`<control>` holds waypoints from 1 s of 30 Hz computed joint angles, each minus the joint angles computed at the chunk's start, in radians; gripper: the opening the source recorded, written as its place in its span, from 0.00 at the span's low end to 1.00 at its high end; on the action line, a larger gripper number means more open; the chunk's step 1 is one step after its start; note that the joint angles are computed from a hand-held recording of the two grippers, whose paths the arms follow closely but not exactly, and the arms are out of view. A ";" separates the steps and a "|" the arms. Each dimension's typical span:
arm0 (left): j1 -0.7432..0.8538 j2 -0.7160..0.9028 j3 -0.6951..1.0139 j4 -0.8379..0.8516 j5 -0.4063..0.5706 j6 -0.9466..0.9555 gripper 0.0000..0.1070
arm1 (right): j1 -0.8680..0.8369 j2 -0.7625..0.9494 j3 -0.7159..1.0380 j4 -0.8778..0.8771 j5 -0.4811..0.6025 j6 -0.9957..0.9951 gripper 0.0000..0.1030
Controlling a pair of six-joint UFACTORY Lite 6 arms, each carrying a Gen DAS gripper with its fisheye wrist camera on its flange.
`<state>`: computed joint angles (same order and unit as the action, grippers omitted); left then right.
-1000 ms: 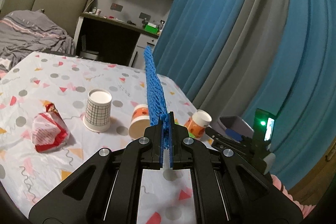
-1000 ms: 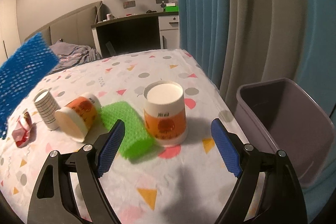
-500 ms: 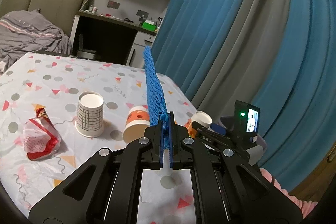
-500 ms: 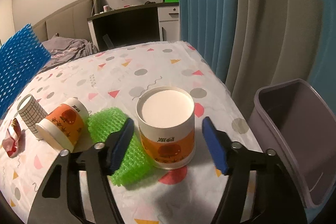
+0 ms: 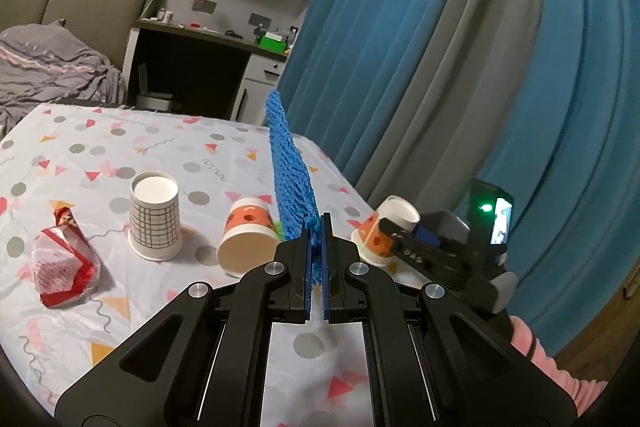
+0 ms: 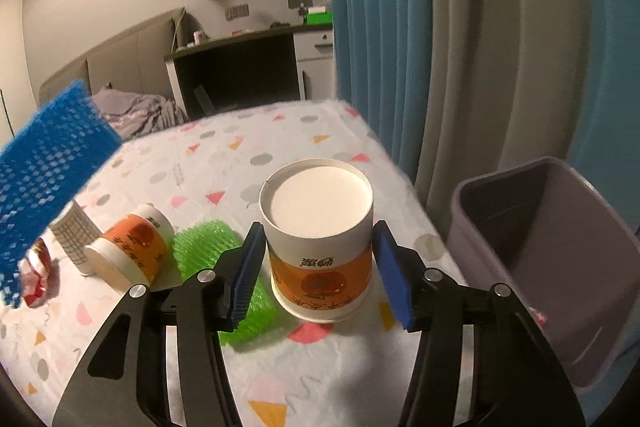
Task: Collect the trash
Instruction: 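Carry the blue net and paper cup over the grey bin with both tools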
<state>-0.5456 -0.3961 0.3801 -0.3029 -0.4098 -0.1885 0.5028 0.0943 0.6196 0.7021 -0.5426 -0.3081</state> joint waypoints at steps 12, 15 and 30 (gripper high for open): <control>-0.196 0.115 0.119 -0.235 -0.041 0.209 0.02 | -0.012 -0.540 -0.318 0.139 0.068 -0.196 0.53; -0.240 0.166 0.165 -0.260 -0.049 0.229 0.02 | -0.028 -0.655 -0.373 0.204 0.102 -0.278 0.53; -0.371 0.495 0.504 -0.329 -0.015 0.355 0.02 | -0.266 -0.955 -0.510 0.171 0.265 -0.358 0.53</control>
<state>-0.9163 0.0994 0.8840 -0.6321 -0.4245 0.1664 0.2364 -0.8604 0.1101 0.8728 -0.2781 -0.6660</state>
